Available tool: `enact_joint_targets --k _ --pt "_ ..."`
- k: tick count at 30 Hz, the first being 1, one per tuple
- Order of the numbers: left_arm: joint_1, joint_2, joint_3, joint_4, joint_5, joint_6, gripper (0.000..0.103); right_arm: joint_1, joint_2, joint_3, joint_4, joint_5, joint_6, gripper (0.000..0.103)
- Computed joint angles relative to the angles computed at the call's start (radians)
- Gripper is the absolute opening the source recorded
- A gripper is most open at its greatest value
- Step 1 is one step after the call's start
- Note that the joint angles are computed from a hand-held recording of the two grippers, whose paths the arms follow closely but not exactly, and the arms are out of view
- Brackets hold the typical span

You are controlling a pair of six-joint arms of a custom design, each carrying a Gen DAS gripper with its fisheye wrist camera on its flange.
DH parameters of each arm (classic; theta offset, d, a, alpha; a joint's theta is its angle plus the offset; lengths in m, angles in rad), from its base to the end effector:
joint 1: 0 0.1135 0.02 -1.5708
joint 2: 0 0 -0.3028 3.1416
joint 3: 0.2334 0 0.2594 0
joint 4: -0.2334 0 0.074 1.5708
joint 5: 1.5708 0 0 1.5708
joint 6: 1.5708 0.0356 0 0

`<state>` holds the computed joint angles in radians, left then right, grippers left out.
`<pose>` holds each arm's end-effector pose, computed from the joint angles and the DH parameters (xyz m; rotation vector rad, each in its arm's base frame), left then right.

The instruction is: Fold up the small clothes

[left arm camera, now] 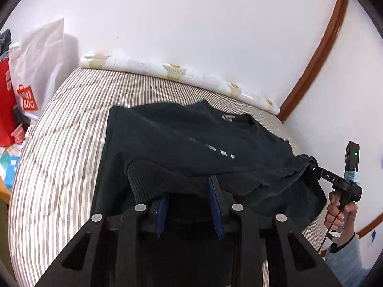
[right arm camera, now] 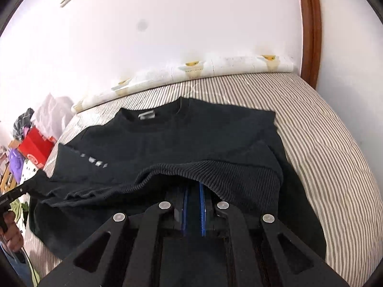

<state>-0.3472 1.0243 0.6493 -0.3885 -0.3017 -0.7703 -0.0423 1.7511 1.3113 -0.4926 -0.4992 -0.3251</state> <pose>0.1893 -0.0572 0.2609 -0.6282 2.2148 -0.2241 0.3913 0.0005 0.2737 -0.5367 2.3404 0.4552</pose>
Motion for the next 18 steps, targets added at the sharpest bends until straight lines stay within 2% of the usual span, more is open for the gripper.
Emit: enact_joint_targets --k 6,10,12,13,14,16,17,18 --pt "0.172 0.078 0.024 0.113 0.135 0.077 0.029 0.080 0.112 0.107 0.049 0.115 0.064 0.007" --pt "0.228 0.130 0.058 0.164 0.174 0.114 0.029 0.096 0.184 0.188 0.030 0.185 0.102 0.010" --pt "0.232 0.126 0.073 0.181 0.184 0.136 0.036 0.089 0.208 0.227 -0.003 0.200 0.109 0.011" --pt "0.225 0.116 0.076 0.189 0.173 0.152 0.042 0.080 0.214 0.245 -0.018 0.199 0.109 0.011" --pt "0.217 0.111 0.078 0.192 0.161 0.161 0.046 0.073 0.215 0.249 -0.018 0.191 0.105 0.014" --pt "0.202 0.105 0.080 0.194 0.127 0.184 0.047 0.058 0.212 0.254 -0.013 0.192 0.087 0.030" --pt "0.207 0.089 0.074 0.189 0.126 0.196 0.047 0.053 0.212 0.258 -0.013 0.193 0.077 0.045" --pt "0.211 0.073 0.064 0.188 0.127 0.202 0.047 0.048 0.213 0.260 -0.008 0.194 0.068 0.052"
